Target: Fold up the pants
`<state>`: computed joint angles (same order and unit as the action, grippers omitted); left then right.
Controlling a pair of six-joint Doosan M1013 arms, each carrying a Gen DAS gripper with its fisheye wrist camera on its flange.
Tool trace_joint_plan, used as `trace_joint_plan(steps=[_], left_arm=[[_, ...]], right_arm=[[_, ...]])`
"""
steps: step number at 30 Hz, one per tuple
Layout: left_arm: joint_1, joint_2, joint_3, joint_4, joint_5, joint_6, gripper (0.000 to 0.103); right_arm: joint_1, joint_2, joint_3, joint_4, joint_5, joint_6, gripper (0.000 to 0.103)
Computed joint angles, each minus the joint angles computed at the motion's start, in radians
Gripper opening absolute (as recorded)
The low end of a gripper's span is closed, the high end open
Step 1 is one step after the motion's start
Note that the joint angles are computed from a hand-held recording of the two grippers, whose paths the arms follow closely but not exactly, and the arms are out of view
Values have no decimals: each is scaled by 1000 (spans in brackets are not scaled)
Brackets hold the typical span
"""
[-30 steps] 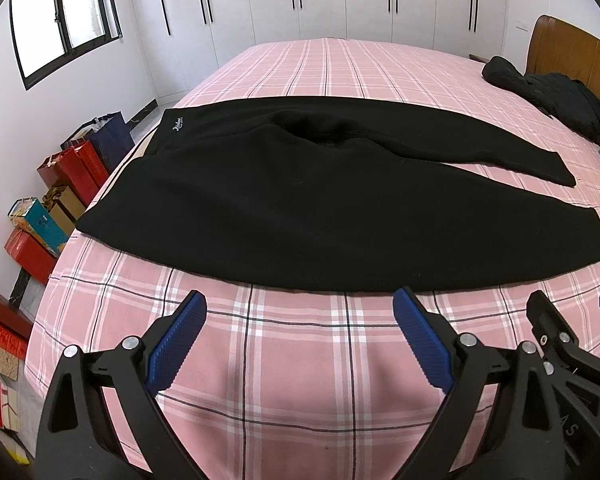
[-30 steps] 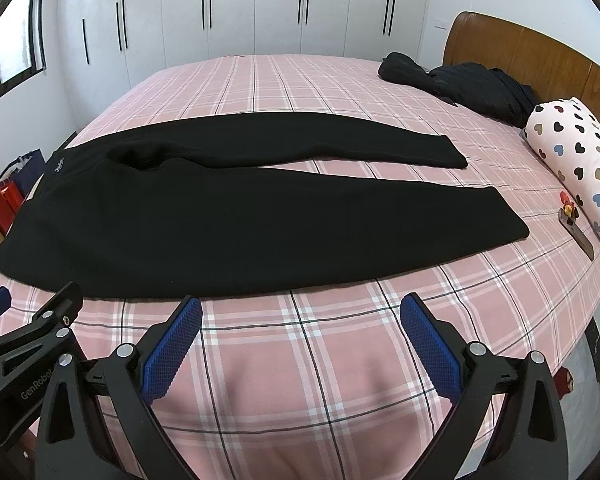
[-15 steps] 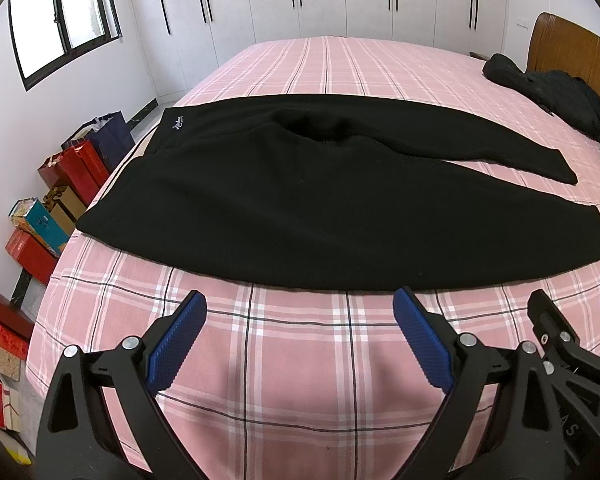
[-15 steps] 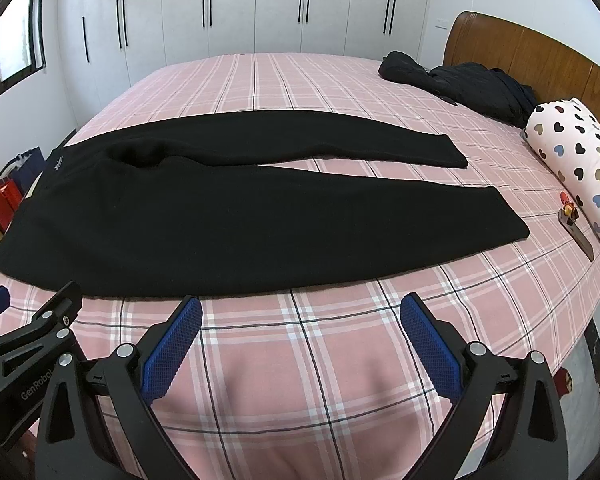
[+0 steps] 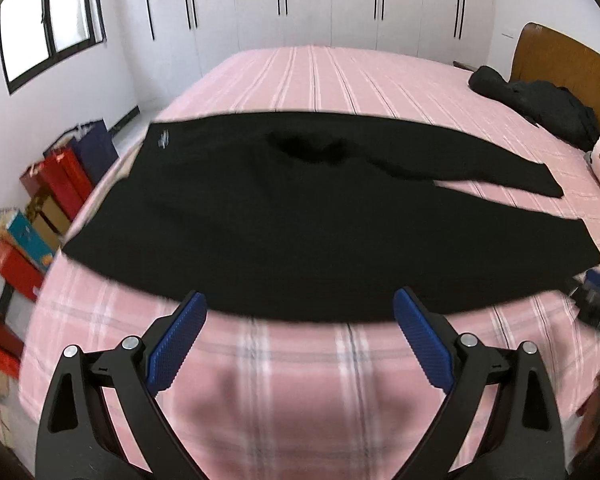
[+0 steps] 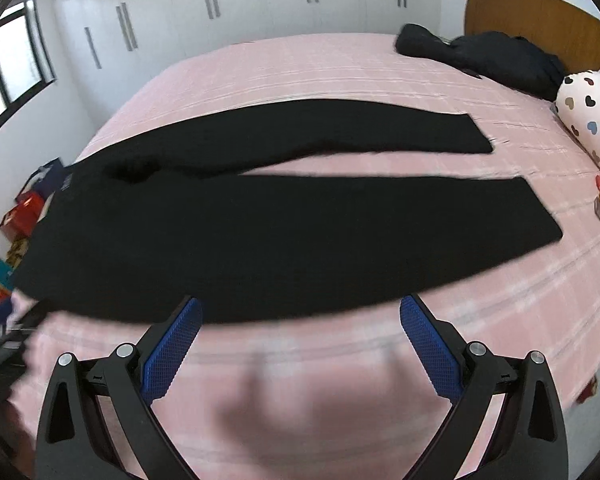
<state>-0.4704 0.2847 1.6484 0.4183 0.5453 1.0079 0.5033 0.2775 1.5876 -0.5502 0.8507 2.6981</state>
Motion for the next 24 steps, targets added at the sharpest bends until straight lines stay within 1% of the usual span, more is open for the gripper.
trace_joint_plan(steps=[2, 3, 4, 6, 7, 8, 9, 12, 14, 18, 20, 23, 24], left_arm=[[23, 24, -46, -66, 11, 78, 93], [34, 38, -70, -87, 16, 108, 93], [46, 56, -99, -103, 24, 138, 93], [64, 92, -150, -102, 38, 164, 93], [75, 110, -175, -123, 43, 196, 93], [89, 135, -210, -145, 61, 224, 93], [96, 149, -229, -151, 68, 233, 93], [124, 205, -304, -163, 84, 250, 93], [139, 240, -349, -179, 106, 259, 93], [160, 312, -445, -140, 156, 228, 93], [176, 342, -491, -147, 181, 221, 93], [205, 387, -566, -160, 213, 212, 93], [217, 404, -595, -161, 215, 210, 93]], right_arm=[[-62, -9, 13, 10, -32, -35, 97], [-107, -7, 12, 9, -37, -62, 97], [-139, -3, 6, 12, -37, -82, 97], [-213, 14, -16, 27, -39, -142, 97], [-253, 31, -35, 31, -40, -182, 97], [-269, 42, -47, 35, -38, -202, 96], [-303, 62, -68, 38, -36, -222, 95], [-378, 105, -105, 106, -73, -280, 92], [-404, 140, -139, 115, -58, -293, 90], [-442, 209, -204, 127, -37, -331, 90], [-453, 237, -231, 151, -21, -355, 90], [-465, 259, -248, 210, -24, -416, 91], [-464, 263, -250, 200, -32, -418, 91]])
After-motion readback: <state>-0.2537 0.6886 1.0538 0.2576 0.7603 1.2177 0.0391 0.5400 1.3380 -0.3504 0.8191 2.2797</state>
